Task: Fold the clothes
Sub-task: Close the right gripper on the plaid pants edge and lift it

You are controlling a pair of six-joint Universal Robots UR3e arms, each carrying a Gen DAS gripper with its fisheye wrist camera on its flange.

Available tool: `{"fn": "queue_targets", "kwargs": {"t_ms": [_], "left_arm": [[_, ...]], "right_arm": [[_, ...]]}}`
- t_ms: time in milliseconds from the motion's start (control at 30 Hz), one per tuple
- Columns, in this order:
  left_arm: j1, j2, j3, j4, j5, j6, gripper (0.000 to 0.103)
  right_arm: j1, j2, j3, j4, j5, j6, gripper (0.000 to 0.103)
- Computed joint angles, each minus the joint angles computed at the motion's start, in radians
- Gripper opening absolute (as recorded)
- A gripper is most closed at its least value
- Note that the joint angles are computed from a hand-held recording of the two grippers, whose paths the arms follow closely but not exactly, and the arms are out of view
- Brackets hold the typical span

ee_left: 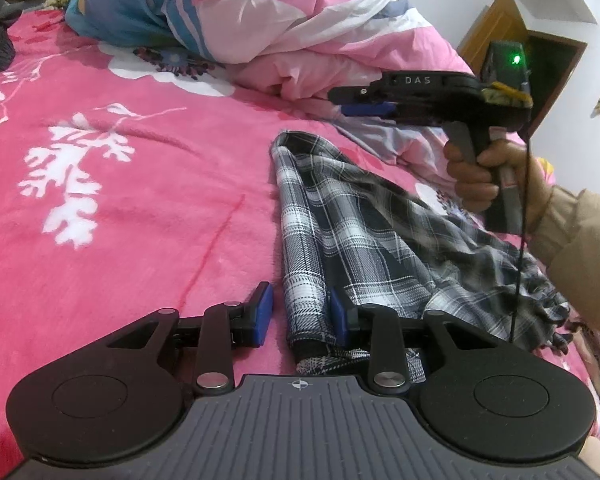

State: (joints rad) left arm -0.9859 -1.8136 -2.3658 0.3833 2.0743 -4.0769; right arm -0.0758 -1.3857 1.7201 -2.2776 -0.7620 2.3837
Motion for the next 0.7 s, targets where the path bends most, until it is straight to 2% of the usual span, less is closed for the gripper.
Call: {"fn": "queue_targets", "kwargs": {"t_ms": [33,100,133,200,333,400,433,500,533,567,600,633,700], "left_arm": [[0.000,0.001,0.000,-0.003,0.000,0.002,0.031],[0.001,0.003,-0.003,-0.002,-0.005,0.007,0.031],[0.003,0.004,-0.005,0.000,-0.009,0.010,0.031],[0.006,0.005,-0.010,0.008,-0.014,0.010,0.031],[0.015,0.007,-0.027,0.033,-0.030,0.011,0.031],[0.019,0.008,-0.040,0.053,-0.038,0.006,0.031],[0.021,0.009,-0.048,0.066,-0.042,0.000,0.031],[0.027,0.011,-0.069,0.100,-0.050,-0.020,0.032],[0.030,0.010,-0.081,0.123,-0.054,-0.035,0.032],[0.038,0.006,-0.102,0.161,-0.060,-0.056,0.032],[0.051,0.003,-0.128,0.207,-0.070,-0.078,0.032],[0.066,-0.003,-0.158,0.261,-0.081,-0.103,0.032],[0.076,-0.015,-0.210,0.346,-0.068,-0.163,0.032]], "right_arm": [[0.009,0.001,-0.030,0.072,0.003,-0.051,0.036],[0.087,0.077,-0.126,0.146,-0.087,-0.109,0.030],[0.124,0.122,-0.149,0.095,-0.141,-0.096,0.028],[0.155,0.202,-0.160,-0.106,-0.231,0.027,0.027],[0.149,0.331,-0.246,-0.358,-0.348,0.359,0.027],[0.101,0.282,-0.221,-0.284,-0.247,0.352,0.027],[0.068,0.241,-0.200,-0.202,-0.170,0.303,0.028],[0.031,0.168,-0.189,0.039,-0.102,0.121,0.031],[0.025,0.134,-0.164,0.104,-0.096,0.057,0.037],[0.037,0.099,-0.130,0.086,-0.174,0.036,0.037],[0.065,0.062,-0.066,-0.011,-0.287,0.051,0.038],[0.088,0.030,0.001,-0.122,-0.394,0.098,0.045],[0.092,-0.068,0.130,-0.269,-0.512,0.210,0.045]]}}
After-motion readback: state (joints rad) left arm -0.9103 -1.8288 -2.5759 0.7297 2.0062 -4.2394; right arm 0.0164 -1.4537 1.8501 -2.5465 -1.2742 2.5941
